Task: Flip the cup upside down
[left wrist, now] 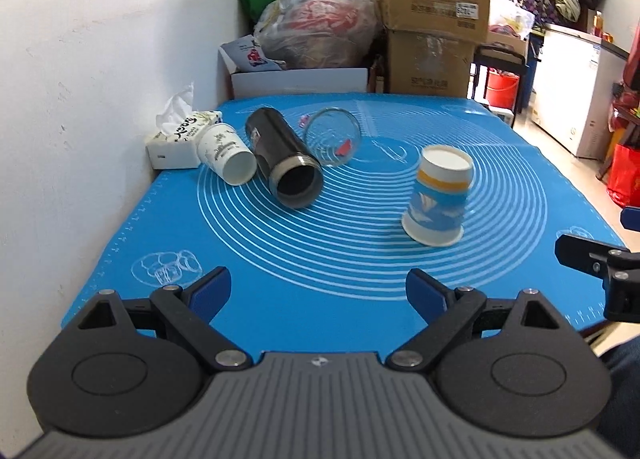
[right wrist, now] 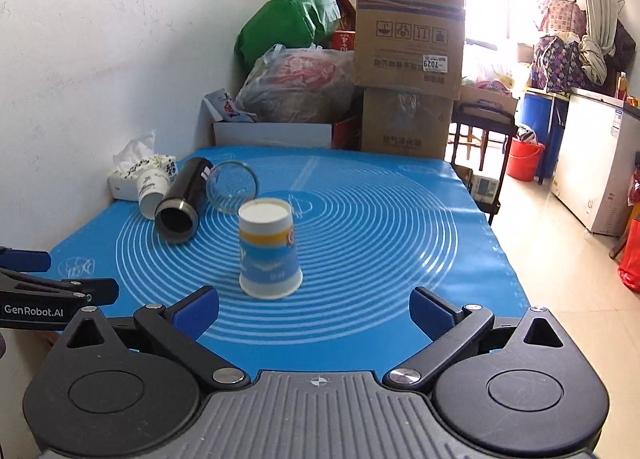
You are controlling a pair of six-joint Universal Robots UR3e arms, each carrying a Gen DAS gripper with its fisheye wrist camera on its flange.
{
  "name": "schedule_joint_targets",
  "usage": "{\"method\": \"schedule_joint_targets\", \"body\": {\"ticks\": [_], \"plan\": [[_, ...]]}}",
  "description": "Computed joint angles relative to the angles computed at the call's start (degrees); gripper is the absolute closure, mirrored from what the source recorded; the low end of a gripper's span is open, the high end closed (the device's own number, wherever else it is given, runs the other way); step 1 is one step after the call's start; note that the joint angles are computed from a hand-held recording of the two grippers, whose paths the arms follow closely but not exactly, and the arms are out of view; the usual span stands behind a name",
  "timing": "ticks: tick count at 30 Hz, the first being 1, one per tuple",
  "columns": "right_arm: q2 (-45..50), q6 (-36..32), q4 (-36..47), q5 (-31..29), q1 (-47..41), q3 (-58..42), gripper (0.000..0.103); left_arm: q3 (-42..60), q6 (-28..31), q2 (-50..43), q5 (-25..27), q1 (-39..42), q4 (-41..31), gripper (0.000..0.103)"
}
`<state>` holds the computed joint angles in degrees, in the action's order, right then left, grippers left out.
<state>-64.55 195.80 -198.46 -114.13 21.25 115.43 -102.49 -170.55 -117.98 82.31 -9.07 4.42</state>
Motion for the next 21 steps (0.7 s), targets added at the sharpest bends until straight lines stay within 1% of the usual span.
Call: {"method": "schedule_joint_targets", "body": {"ticks": [4,10,21], "plan": [[-0.79,0.18,-0.38,-1.40,1.14,1.93,0.000,-2.33,0.04,1.00,-0.13,-0.18,1.52,0.009],[-1.75,1.14,-1.18,-1.17,1.38,3.90,0.000,-3.57,0.52,1.29,-0.21,-0.55,2.02,0.009],[-2.26,1.68,-0.61,-0.69,1.29,4.65,0.000,-4.69,1.23,1.54,-0.68,-0.70,1.88,0.009]]}}
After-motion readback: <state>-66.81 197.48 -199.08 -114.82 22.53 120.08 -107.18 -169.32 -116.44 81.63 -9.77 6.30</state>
